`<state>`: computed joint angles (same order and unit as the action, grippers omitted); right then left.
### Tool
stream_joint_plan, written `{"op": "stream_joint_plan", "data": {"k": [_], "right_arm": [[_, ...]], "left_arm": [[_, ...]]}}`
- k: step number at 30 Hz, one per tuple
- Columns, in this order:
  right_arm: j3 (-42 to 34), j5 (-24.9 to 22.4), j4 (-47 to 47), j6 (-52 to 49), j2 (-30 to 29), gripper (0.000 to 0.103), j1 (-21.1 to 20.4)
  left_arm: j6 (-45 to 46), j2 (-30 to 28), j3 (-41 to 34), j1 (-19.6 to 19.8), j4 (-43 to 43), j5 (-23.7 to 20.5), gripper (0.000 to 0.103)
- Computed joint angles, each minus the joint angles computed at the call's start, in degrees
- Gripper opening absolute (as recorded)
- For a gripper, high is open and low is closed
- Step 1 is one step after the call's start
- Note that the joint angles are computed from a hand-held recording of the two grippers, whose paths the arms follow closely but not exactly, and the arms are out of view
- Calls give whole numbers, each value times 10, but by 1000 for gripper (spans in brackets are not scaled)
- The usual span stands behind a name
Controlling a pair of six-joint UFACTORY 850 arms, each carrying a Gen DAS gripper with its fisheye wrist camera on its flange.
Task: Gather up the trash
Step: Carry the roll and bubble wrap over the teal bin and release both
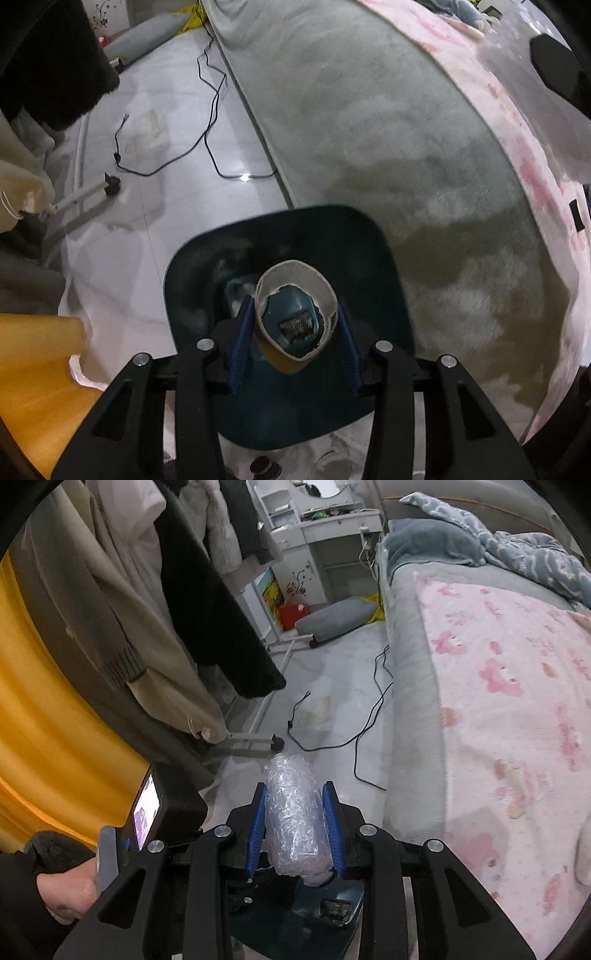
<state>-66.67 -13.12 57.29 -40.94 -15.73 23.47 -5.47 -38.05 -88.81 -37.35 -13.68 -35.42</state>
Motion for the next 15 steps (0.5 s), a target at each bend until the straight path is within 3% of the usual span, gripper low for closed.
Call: {"op": "stream_joint_plan", "data": {"k": [2,4,9,15], "right_arm": [[-7,-4,-21,19,-9,31,5],[-14,-11,-59,52,-19,31,9],[-31,-25,-138,133,-42,31,12],[-48,-46,-229,219,-66,31,20]], "left_arm": [[15,2,6,5,-16,-7,48],[16,2,8,9,-14,-17,64],[-1,22,31,21,-4,-11,78],[-14,58,60,35,6,23,81]]}}
